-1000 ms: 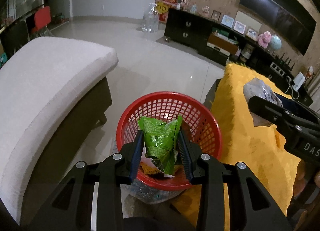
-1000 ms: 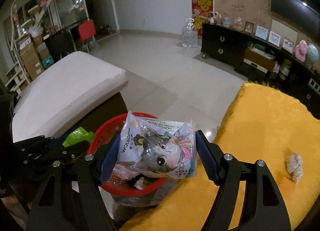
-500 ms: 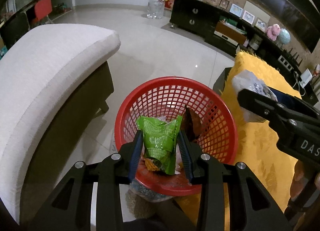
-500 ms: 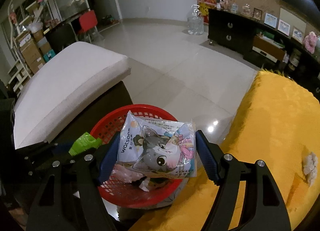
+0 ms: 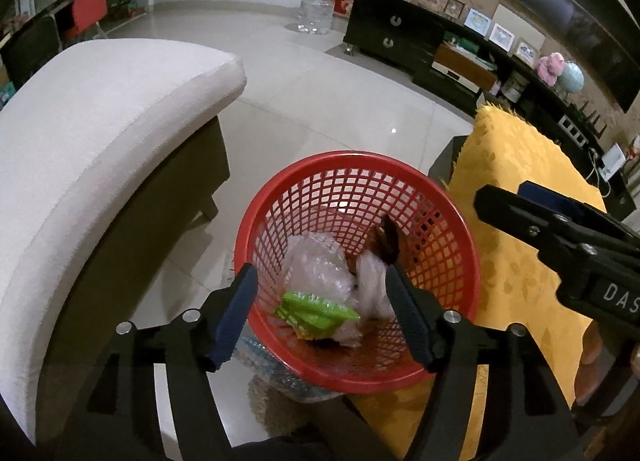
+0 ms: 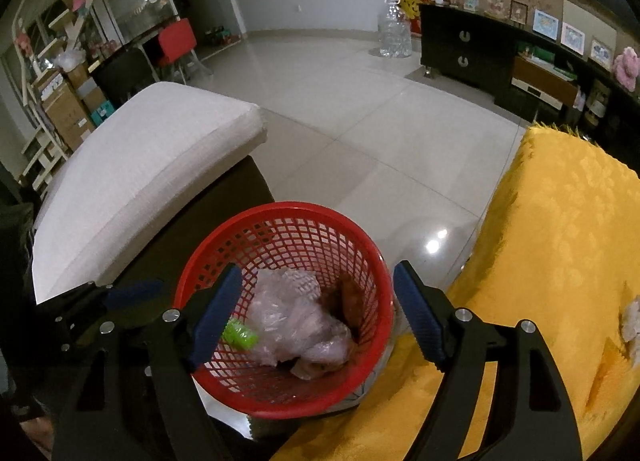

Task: Collect trash
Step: 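Open both grippers to drop the wrapper and snack bag into the wastebasket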

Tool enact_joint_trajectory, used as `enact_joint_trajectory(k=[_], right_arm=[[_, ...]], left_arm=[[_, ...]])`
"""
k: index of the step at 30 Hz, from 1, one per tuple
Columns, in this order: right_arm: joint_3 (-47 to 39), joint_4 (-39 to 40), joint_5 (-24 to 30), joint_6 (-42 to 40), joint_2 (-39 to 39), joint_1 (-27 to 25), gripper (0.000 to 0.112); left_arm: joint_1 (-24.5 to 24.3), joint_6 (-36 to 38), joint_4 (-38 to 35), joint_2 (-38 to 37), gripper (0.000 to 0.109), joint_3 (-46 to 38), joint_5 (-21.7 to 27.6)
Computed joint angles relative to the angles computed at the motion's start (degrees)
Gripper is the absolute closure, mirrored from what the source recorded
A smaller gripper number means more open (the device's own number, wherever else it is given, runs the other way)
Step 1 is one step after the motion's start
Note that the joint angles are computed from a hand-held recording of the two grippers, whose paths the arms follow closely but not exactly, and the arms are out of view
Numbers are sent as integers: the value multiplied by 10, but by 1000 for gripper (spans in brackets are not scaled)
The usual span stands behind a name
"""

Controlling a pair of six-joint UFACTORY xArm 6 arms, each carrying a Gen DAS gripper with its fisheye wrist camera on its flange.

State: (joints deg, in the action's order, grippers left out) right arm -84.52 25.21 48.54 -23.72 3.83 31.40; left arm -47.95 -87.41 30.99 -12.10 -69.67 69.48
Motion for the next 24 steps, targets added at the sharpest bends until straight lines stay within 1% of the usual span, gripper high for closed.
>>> enact_joint_trajectory(k=[11,17,24], right_arm=[[55,-15,-49,-8,-57,-14,37],[97,-27,-70,-9,-97,-30,37],[139,-33,-87,-5,-136,-60,37]], left_arm=[[-27,-16,33,-12,42,-17,48],[-49,-8,56,3,40,-51,75],[-68,9,74,31,38,-96,94]])
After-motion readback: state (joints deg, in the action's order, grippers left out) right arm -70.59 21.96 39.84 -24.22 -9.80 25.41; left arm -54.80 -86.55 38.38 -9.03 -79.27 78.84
